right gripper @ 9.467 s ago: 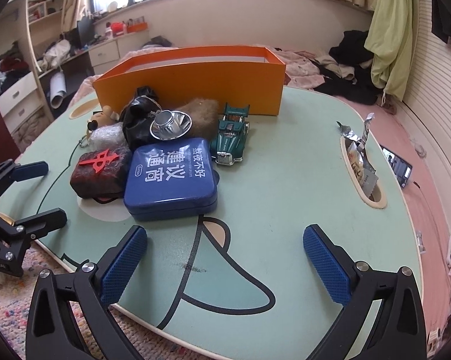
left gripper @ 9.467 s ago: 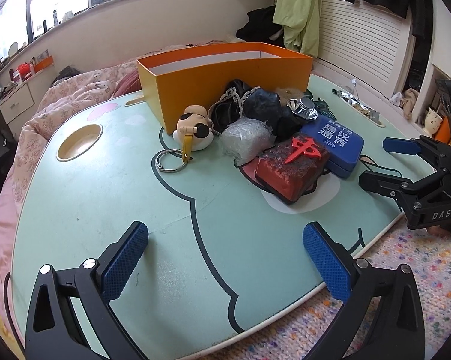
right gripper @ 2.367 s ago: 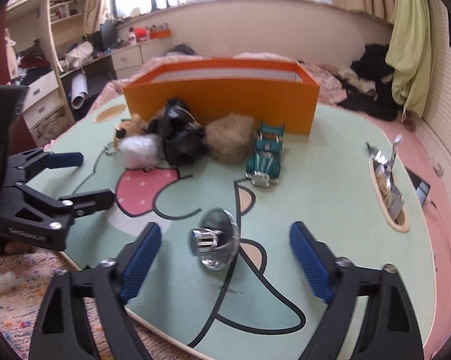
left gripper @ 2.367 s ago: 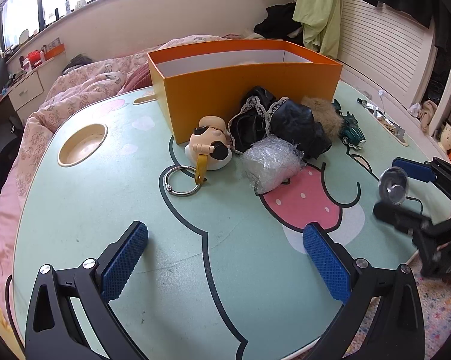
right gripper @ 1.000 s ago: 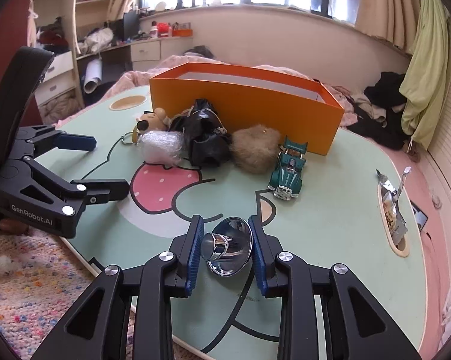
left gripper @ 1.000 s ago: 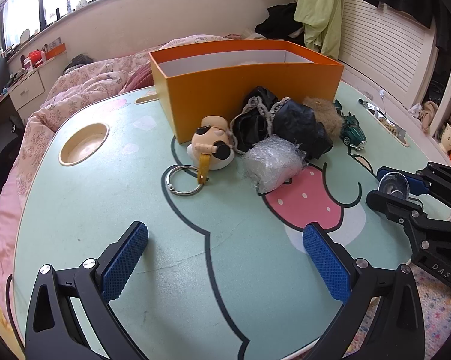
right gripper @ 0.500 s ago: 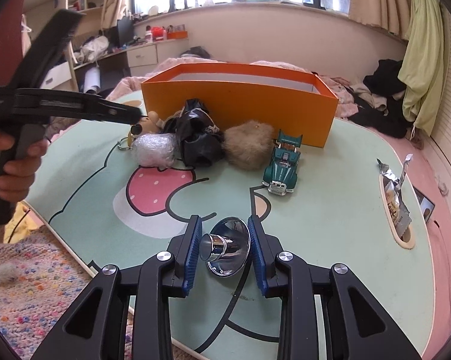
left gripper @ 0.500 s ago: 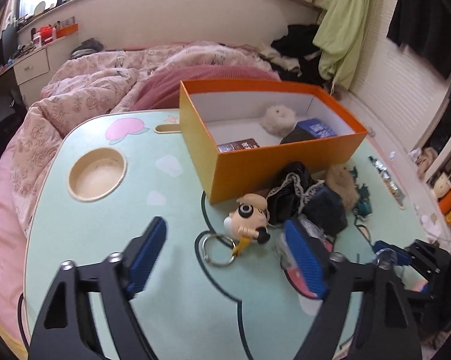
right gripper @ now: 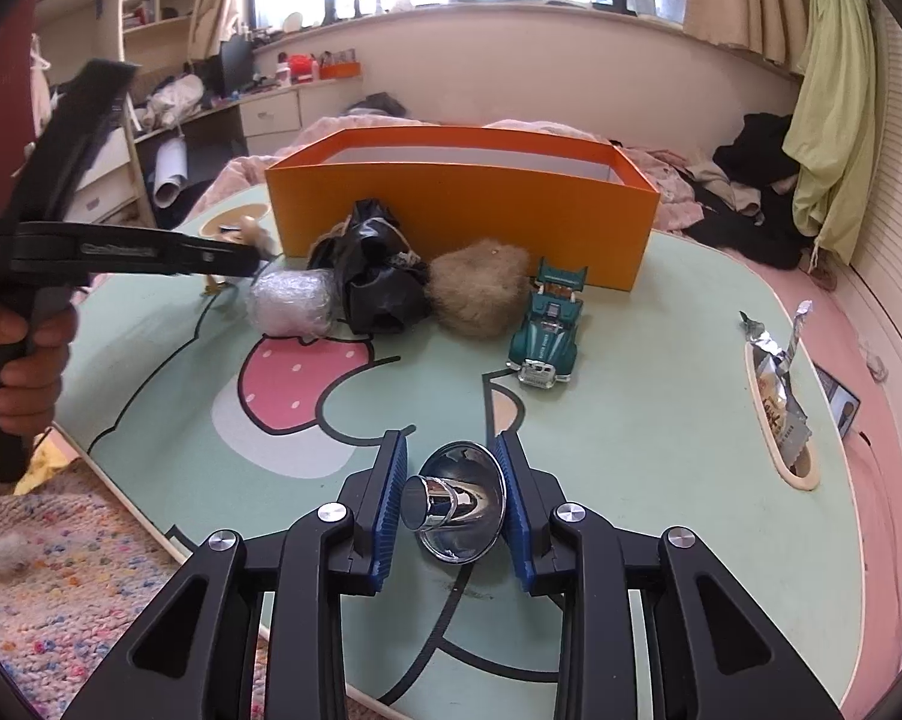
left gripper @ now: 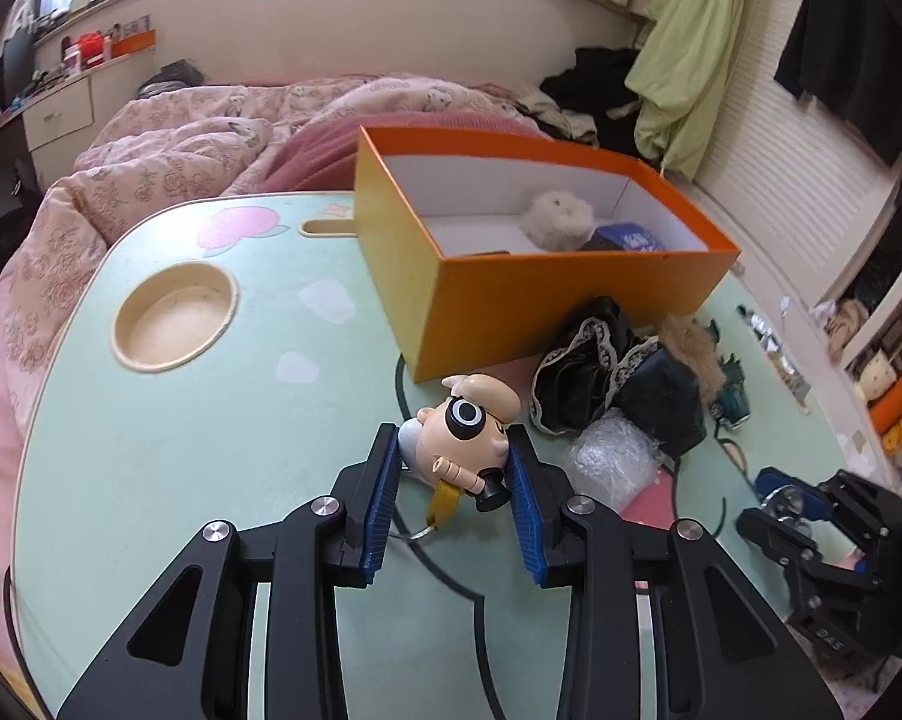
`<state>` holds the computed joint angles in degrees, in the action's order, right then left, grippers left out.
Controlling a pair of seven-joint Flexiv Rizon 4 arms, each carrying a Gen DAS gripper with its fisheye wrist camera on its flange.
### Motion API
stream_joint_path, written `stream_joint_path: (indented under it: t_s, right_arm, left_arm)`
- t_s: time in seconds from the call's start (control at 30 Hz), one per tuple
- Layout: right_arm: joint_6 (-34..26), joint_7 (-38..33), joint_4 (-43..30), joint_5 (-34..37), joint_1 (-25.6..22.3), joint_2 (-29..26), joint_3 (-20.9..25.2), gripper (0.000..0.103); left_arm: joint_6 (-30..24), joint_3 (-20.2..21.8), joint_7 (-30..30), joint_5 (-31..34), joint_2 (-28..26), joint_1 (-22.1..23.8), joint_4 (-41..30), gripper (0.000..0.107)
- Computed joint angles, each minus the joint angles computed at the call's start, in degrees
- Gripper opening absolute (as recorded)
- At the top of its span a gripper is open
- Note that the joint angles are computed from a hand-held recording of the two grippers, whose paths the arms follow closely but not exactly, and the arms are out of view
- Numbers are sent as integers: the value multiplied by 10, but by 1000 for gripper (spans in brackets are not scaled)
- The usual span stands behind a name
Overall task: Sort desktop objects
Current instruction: 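Grasp the figurine keychain with the left tool while the right tool carries the silver piece, then release the figurine and silver piece into the orange box with both tools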
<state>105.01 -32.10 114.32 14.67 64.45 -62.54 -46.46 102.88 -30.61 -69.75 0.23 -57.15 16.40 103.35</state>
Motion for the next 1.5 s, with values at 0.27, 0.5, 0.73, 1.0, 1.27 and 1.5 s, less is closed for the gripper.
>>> stream_joint_path:
  t_s: [0.27,0.5,0.73,1.0,1.27,1.5]
  right_arm:
    - [20,4,7,14,-1,7,-6,29]
    - [18,-19,-8,15,-19,24,-28,29]
    - [-20,-44,-77,-27,-130,69,0,29]
    - [-110,3,-190,-124,-251,67,65,33]
    - [-42,48,-122,-105,-193,61,27,74]
    - [-55,35,-47,-74,-88,64,-9,85]
  left_arm:
    - [48,-52,-21,57,25,59,48,36]
    - [15,-56,-5,65,37,38,6,36]
    - [-66,-14,46,-7,22,-41,-108,36]
    - [-151,115,52,-111,-16,-168,-249,37]
    - [-40,26,75,-115,10,-87,-133,75]
    - [5,18,49,-41,50,-43,-11,78]
